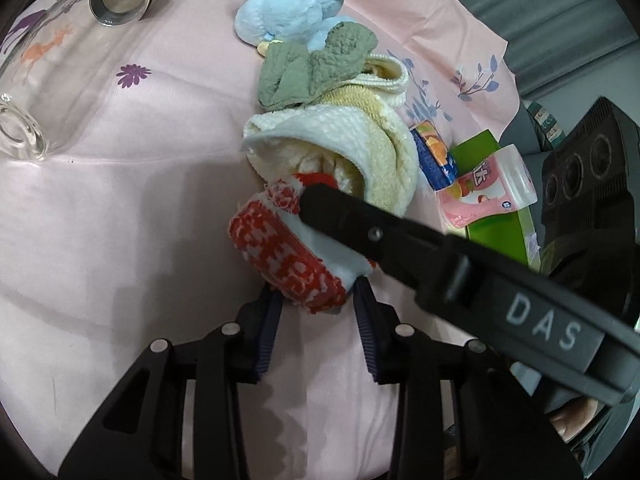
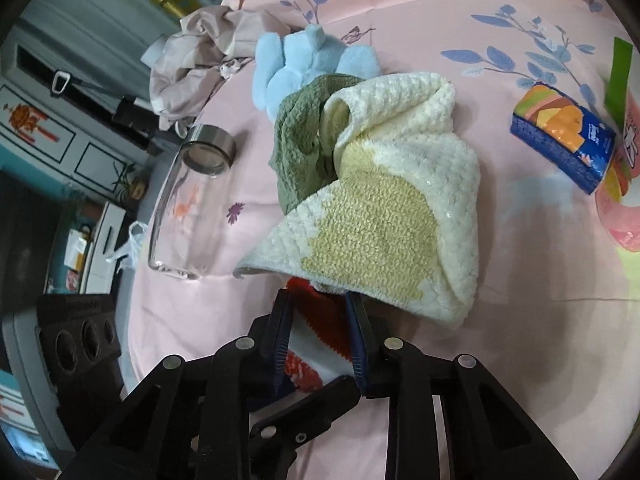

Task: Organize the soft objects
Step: 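Lift the red-and-white knit item and carry it over the green box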

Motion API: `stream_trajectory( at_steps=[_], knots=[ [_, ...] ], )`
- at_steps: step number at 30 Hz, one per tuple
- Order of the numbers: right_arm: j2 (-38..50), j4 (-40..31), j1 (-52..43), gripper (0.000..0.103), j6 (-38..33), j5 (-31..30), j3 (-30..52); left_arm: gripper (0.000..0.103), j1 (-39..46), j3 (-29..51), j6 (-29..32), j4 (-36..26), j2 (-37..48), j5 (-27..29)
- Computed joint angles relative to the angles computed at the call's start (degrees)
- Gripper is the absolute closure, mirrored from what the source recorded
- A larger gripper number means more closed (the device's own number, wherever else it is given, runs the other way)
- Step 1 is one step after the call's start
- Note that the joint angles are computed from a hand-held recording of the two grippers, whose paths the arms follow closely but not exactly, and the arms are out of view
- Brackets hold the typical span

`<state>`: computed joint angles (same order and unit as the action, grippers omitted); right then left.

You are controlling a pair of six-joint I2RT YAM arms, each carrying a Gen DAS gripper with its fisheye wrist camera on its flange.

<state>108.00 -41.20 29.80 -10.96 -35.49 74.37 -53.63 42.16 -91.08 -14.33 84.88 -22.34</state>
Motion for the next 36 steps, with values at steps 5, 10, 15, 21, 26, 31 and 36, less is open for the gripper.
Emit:
stream_trajectory(
  at_steps=[5, 10, 15, 21, 26, 31, 36],
  knots=[
    [2.00, -0.94, -0.78, 0.074, -1.33, -1.68, 1.02, 0.068, -0.60, -0.34, -0.53, 0.88, 0.69, -2.30],
    [1.45, -0.28, -1.20, 0.074, -2.74, -2.58, 0.17, 0.070, -1.07, -0.53, -2.10, 1.54, 0.44, -3.70],
    [-2.09, 1.42, -1.13, 0.074, -2.72, -3.32, -2.23, 0.072, -3.02, 4.41, -0.78, -4.99, 1.11, -7.45],
    [-10.20, 7.89, -1.21, 0.074, -2.25, -4.50, -7.72, 0.072, -6.80, 8.16, 0.15, -11.64, 0.68, -16.00],
    [-15.34, 11.71, -1.24, 0.074, -2.07, -4.93, -10.75, 0.071, -8.44, 11.39, 1.50, -15.97, 1.75, -21.06],
    [-18.57, 13.81, -0.97, 0.074, -2.59, -4.81, -12.86, 0.071, -9.28, 12.91, 1.84, -18.97, 2.37, -23.83],
    [-19.99, 14.70, -1.36, 0.074, -2.58, -5.28, -13.77, 0.071, -10.29, 13.47, 2.31, -19.73, 2.32, -25.65]
  ],
)
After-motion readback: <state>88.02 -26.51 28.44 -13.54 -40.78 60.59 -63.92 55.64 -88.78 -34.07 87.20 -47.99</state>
